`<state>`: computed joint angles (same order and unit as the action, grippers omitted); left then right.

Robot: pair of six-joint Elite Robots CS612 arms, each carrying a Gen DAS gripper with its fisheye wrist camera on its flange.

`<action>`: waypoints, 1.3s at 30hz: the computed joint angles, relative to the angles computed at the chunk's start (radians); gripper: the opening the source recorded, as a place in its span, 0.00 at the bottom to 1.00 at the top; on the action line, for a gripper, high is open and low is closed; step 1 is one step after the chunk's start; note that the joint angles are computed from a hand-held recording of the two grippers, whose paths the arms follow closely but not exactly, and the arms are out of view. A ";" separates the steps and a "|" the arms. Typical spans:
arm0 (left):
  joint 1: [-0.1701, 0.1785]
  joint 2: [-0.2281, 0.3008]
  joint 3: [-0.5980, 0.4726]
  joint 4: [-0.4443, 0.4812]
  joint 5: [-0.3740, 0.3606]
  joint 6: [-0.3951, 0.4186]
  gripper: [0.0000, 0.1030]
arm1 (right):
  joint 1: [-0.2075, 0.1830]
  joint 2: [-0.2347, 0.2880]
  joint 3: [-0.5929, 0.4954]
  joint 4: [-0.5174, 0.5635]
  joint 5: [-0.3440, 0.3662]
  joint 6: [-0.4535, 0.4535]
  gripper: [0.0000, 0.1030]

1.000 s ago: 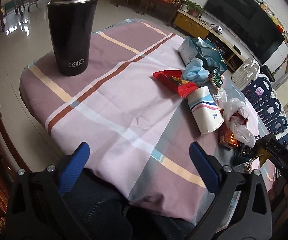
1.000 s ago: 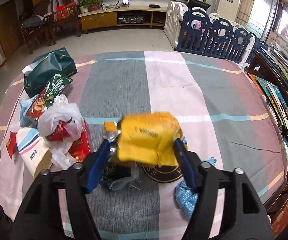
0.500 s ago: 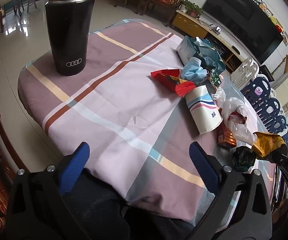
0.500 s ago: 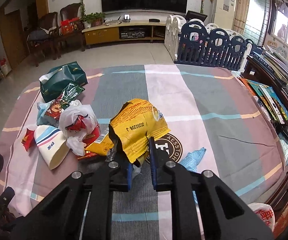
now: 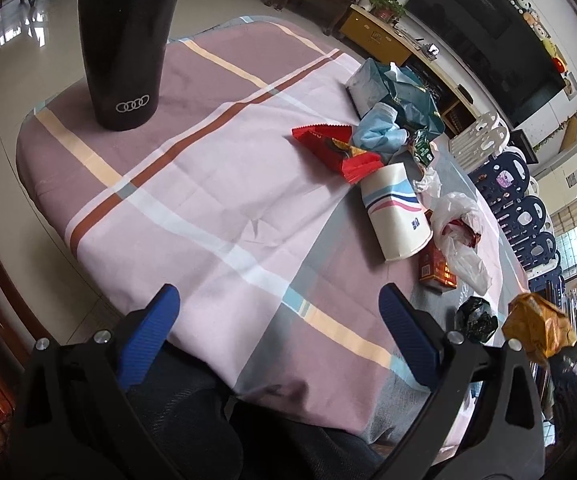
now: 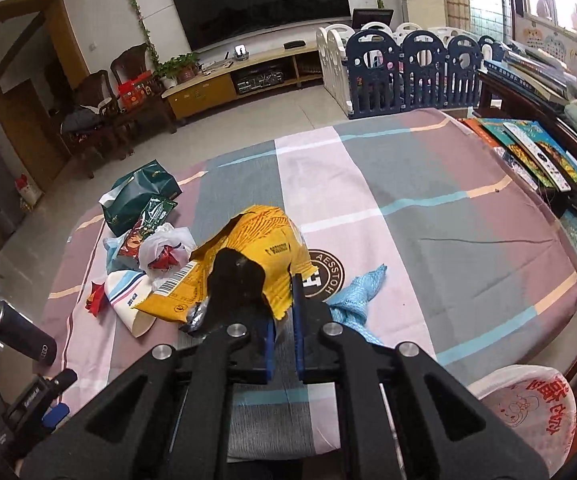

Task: Collect trash
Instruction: 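Grasp the yellow chip bag with the right tool while the left tool reaches the paper cup, then grasp the white paper cup with the left tool and lift it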

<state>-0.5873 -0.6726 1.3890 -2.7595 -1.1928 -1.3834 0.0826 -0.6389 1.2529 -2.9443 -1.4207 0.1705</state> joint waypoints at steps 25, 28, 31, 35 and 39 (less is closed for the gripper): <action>0.044 0.218 -0.392 0.077 -0.061 0.246 0.39 | -0.057 -0.066 0.130 -0.029 0.058 -0.011 0.08; 0.026 0.170 -0.319 0.047 0.000 0.244 0.35 | -0.053 -0.073 0.143 -0.047 0.058 -0.026 0.08; 0.001 0.117 -0.240 0.009 0.088 0.248 0.34 | -0.051 -0.082 0.154 -0.047 0.066 -0.038 0.08; -0.029 0.055 -0.151 -0.027 0.177 0.258 0.33 | -0.047 -0.093 0.172 -0.054 0.078 -0.051 0.08; -0.051 0.005 -0.079 -0.080 0.242 0.264 0.33 | -0.041 -0.109 0.194 -0.078 0.078 -0.068 0.08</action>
